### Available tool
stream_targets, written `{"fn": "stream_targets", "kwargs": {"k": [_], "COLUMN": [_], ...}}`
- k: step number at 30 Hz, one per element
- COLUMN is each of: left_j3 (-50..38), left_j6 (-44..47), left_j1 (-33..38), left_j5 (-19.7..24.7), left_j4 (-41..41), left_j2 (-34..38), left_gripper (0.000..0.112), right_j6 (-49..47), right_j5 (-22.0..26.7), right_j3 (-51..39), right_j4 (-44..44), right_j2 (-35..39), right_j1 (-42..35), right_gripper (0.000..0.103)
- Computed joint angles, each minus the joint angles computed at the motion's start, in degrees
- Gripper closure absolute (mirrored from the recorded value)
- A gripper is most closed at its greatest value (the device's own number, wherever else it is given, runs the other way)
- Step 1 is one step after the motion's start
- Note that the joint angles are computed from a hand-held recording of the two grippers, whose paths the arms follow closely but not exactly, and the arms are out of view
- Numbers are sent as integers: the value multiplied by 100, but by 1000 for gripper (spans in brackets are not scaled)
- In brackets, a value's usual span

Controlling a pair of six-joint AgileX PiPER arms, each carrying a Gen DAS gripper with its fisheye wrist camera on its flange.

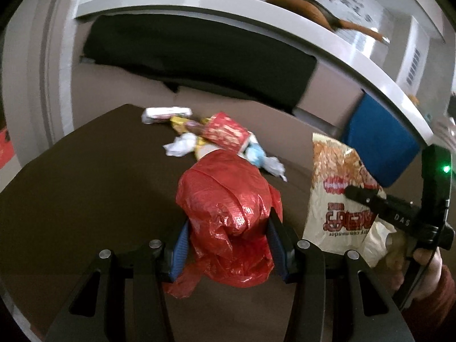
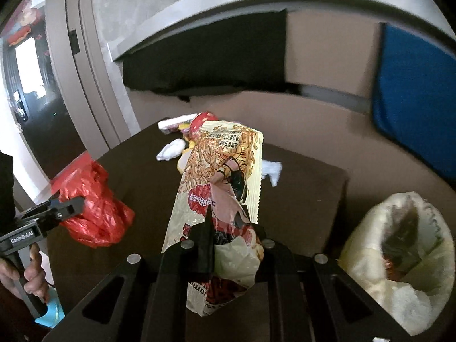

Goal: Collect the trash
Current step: 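Grasp the cream snack bag with the right tool while the left tool holds the red bag, then carry the red bag with the left tool while the right tool carries the snack bag into the bin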

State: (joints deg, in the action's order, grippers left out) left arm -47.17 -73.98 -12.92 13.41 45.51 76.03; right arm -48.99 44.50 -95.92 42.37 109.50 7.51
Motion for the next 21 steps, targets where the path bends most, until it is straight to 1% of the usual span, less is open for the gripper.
{"fn": "stream_targets", "kwargs": {"k": [1, 3, 5, 8, 10, 11, 12, 16, 18, 21], "left_j3": [-118, -313, -532, -984, -1298, -1539, -1679, -2580, -3052, -3826], "left_j6": [-229, -395, -460, -624, -599, -541, -386, -104, 467, 774], "left_j1": [-209, -489, -753, -1223, -1430, -1579, -1649, -2087, -2243, -2519], "left_j5": [178, 411, 623, 1059, 1249, 1395, 1453, 1843, 1988, 2179], "left_j4": [200, 325, 396, 691, 778, 819, 720, 791, 539, 614], "left_j2": [64, 180, 287, 478, 627, 730, 778, 1212, 1423, 1869], "left_gripper": [62, 62, 62, 62, 62, 62, 62, 62, 62, 62], "right_j6": [-132, -409, -745, -1133, -1389, -1485, -1560, -1862, -1981, -2059], "right_j5": [-13, 31, 37, 61, 102, 127, 169, 357, 427, 496], "right_j3": [90, 253, 461, 636, 692, 700, 699, 640, 569, 447], "right_j4": [111, 379, 687, 1029, 1266, 1361, 1442, 1790, 1906, 1975], "right_j2": [-71, -208, -372, -567, -671, -710, -741, -855, -896, -937], "right_j1": [-83, -283, -512, -816, -1047, -1158, -1262, -1734, -1979, -2287], "right_gripper": [91, 91, 91, 91, 91, 91, 91, 91, 91, 91]}}
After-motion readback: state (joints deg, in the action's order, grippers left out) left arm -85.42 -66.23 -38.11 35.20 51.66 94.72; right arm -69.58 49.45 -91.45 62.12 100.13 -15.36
